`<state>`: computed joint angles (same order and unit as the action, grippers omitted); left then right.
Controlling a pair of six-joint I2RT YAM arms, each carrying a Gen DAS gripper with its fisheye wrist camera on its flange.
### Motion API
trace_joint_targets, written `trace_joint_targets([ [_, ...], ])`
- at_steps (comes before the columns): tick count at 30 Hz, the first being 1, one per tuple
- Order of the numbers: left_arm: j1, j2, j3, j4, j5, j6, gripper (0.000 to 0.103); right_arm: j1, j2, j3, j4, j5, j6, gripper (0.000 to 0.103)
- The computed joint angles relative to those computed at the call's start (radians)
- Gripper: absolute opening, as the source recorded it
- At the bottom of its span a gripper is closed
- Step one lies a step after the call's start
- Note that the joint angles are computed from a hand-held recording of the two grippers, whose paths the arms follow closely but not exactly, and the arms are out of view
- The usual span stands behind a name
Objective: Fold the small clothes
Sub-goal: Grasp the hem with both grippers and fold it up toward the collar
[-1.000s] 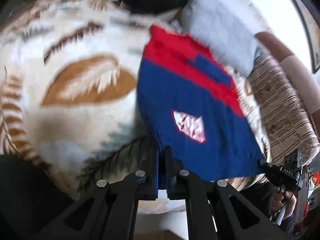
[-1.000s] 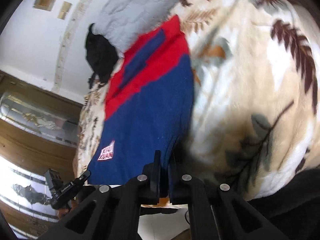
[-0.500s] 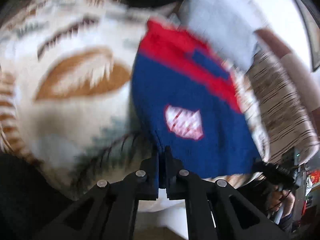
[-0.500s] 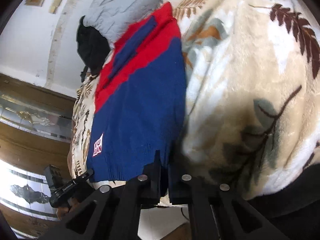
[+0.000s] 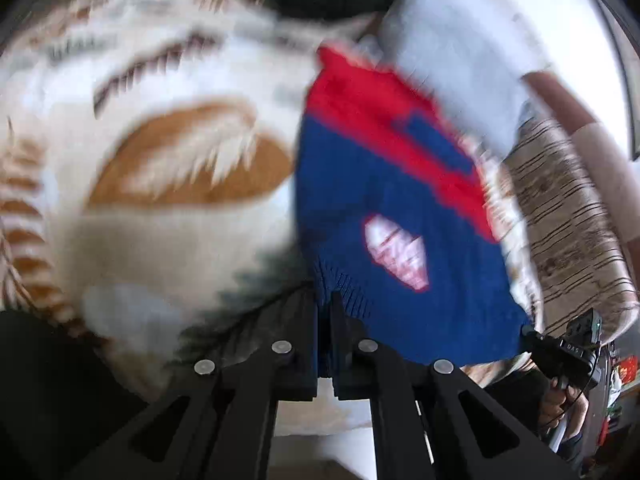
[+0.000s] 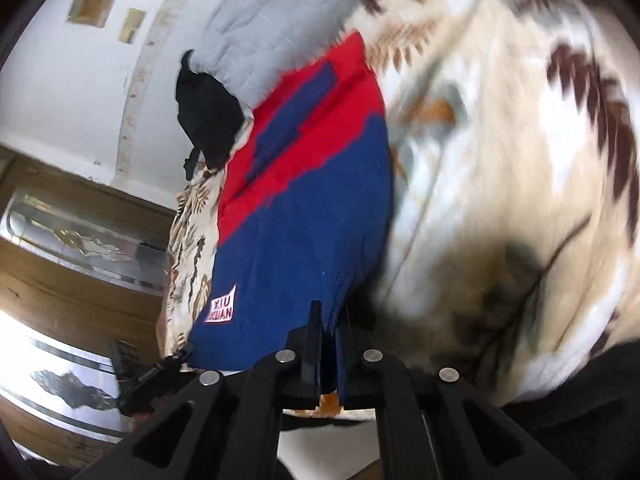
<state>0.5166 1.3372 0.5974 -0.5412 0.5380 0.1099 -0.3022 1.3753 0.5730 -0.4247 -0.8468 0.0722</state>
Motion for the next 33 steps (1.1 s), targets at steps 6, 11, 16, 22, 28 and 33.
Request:
trace_joint_targets([
  [6, 0.066, -0.200, 0.018, -0.085, 0.081, 0.115, 0.005, 0.016, 0.040, 0.001, 0.017, -0.026, 0.013, 0.006],
  [11, 0.026, 0.068, 0.072, -0.041, -0.004, 0.091, 0.004, 0.043, 0.199, 0.066, 0.006, 0.023, 0.016, 0.006],
  [16, -0.079, 0.103, 0.361, -0.010, 0.093, 0.006, 0.004, 0.058, 0.218, 0.265, -0.048, -0.080, 0.045, 0.006],
  [22, -0.277, 0.603, 0.987, 0.200, -0.062, -0.267, 0.015, 0.129, 0.564, 0.856, 0.213, -0.073, 0.377, 0.010],
  [28, -0.322, 0.995, 1.407, 0.072, -0.304, -0.377, 0.086, 0.200, 0.949, 1.297, 0.192, 0.223, 0.446, 0.056],
  [33, -0.267, 0.715, 0.902, 0.310, -0.233, -0.338, 0.086, 0.223, 0.672, 0.763, 0.460, 0.236, 0.415, 0.067],
])
